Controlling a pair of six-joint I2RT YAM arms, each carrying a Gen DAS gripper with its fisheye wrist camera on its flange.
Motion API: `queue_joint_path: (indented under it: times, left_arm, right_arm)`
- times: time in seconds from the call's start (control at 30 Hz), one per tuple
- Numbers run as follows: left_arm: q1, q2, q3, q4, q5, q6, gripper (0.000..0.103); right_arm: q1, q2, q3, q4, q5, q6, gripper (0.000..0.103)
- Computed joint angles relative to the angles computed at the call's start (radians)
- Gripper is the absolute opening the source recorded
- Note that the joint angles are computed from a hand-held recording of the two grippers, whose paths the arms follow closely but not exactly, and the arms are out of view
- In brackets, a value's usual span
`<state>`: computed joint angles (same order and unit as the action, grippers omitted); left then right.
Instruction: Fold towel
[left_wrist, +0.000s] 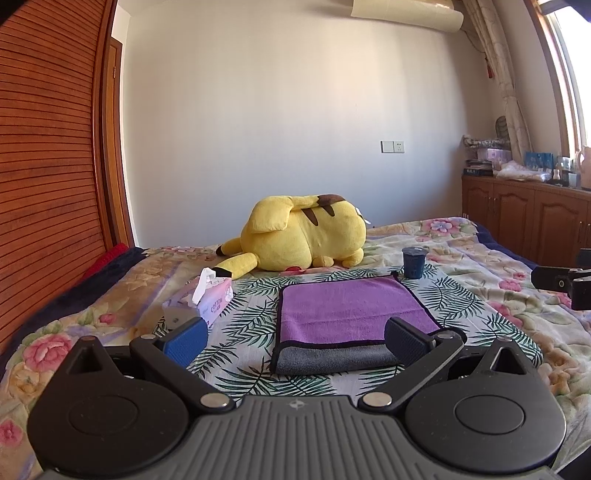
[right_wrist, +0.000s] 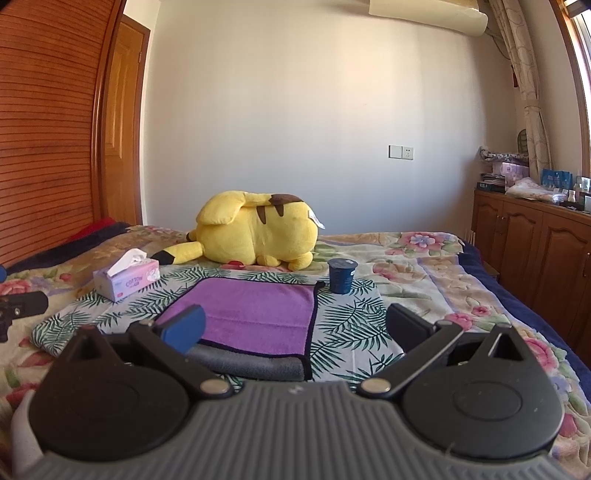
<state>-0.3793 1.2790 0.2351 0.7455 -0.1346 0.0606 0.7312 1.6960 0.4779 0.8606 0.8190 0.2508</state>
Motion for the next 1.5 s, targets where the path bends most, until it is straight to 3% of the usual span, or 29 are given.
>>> queue_joint_path:
  times: [0.73,1.5]
  left_arm:
    - [0.014,0.171,0.144,-0.088,0.022,0.016,0.087]
    - [0.091,0.441,0.424,-0.214,0.155,0.071,0.086]
  right_arm:
    - [-0.073,0.083,0.082,-0.054,-0.120,0.004,0.103]
    - [-0.248,0.223,0.294,-0.274,-0.384,-0.025,0.103]
